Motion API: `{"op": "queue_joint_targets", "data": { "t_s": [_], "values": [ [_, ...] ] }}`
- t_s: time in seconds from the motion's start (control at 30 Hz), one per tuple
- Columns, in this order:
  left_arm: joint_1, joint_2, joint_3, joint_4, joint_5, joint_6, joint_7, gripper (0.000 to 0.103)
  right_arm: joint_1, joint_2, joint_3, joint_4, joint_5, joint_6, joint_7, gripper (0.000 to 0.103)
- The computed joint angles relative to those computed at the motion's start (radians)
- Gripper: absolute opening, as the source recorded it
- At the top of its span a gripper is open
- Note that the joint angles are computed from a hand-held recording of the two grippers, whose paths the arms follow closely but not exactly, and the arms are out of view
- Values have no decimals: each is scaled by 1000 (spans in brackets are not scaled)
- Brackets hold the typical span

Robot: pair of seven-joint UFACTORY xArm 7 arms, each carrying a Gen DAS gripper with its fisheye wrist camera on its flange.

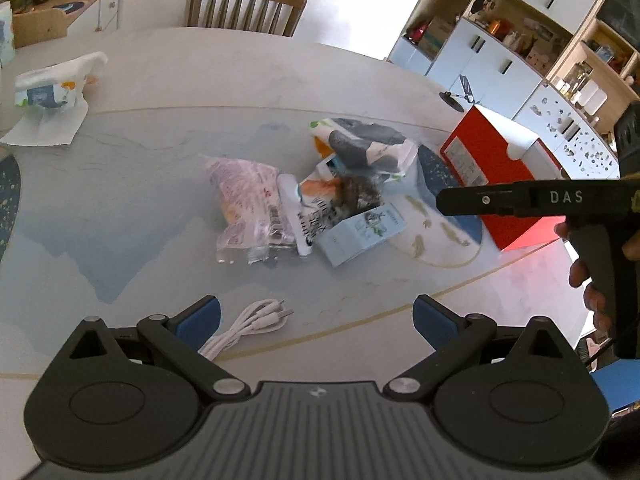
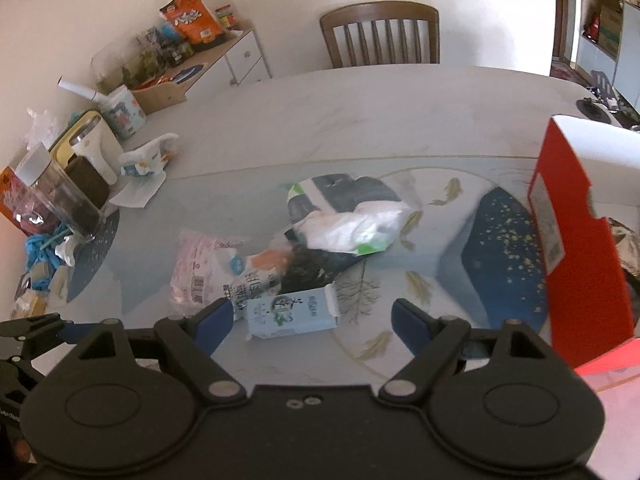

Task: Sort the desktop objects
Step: 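Move both open tools back over the snacks on the table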

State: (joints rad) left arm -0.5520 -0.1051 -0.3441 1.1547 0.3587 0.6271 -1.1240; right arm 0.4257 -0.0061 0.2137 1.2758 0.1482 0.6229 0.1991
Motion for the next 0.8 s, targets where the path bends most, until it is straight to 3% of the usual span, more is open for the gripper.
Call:
{"op": "queue_joint_targets", "data": {
  "t_s": [0.27, 0.8],
  "values": [
    [6, -25, 8, -85, -41, -56, 52, 103, 22, 59, 11, 30, -58, -5, 10, 86],
    [26, -22, 8, -115, -66, -51, 106, 103, 84, 197, 3, 122, -239, 16, 27, 87]
  ]
}}
